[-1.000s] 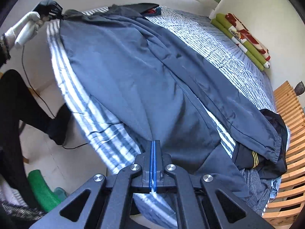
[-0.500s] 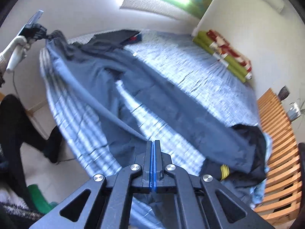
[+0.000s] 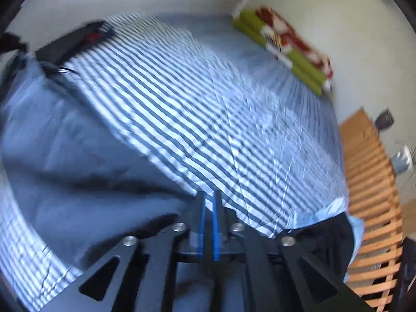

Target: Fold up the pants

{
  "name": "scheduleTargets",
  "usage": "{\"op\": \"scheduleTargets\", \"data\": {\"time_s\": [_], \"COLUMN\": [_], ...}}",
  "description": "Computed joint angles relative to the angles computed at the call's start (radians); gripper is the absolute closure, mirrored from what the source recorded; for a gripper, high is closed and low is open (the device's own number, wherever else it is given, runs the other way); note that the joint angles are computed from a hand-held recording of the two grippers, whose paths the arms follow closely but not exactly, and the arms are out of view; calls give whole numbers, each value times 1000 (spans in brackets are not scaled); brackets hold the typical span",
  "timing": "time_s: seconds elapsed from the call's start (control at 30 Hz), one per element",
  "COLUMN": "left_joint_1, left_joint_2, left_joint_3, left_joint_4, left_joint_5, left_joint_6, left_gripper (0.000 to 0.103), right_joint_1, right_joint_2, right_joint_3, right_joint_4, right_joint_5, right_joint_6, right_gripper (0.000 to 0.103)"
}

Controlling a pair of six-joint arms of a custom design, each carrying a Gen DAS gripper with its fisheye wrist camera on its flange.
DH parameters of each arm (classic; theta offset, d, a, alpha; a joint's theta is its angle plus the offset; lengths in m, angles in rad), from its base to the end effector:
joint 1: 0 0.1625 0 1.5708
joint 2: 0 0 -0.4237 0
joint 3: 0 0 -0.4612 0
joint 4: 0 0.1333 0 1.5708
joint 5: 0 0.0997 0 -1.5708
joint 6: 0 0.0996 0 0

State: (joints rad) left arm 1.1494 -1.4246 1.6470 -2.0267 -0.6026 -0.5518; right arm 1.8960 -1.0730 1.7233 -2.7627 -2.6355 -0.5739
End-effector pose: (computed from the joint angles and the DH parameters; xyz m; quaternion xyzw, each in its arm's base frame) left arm -0.0577 -0.6553 0.4481 -0.1114 0.8737 -0.3073 0.3604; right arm 0.2609 -0.6293 0.2656 0.2385 -0.8067 0.1680 0.5139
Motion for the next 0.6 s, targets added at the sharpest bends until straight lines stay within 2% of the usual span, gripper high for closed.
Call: {"op": "scheduleTargets", "data": {"time_s": [0.03, 0.07, 0.1, 0.2, 0.3, 0.47, 0.53, 0.6], "left_joint_1": [-11, -23, -35, -67, -120, -192, -208, -226], "left_joint_2": [5, 3, -2, -37, -105, -204, -227, -241], "left_joint_3": [10, 24, 37, 90, 181, 317, 355, 388], "left_joint_4": [-25, -57, -81, -137, -176, -104, -76, -45], "left_joint_5": [37, 61, 69, 62, 25, -61, -85, -97], "left_joint_6": [20, 50, 75, 151, 219, 217, 190, 163], "left_gripper": [82, 79, 77, 75, 75, 75, 75, 75], "right_joint_1": [-22, -34, -40, -39, -19, 23, 29, 36], "right_joint_2": [5, -8, -29, -98, -229, -451, -521, -556], "right_joint_3": [-25, -30, -19, 48, 163, 420, 512, 592], "right_joint_4": [61, 90, 82, 5, 26, 89, 140, 168], "right_joint_5": [4, 32, 63, 93, 140, 160, 178, 181], "right_joint_6": [77, 119, 129, 108, 175, 286, 341, 357], "right_gripper": [82, 80, 78, 74, 74, 73, 69, 60]}}
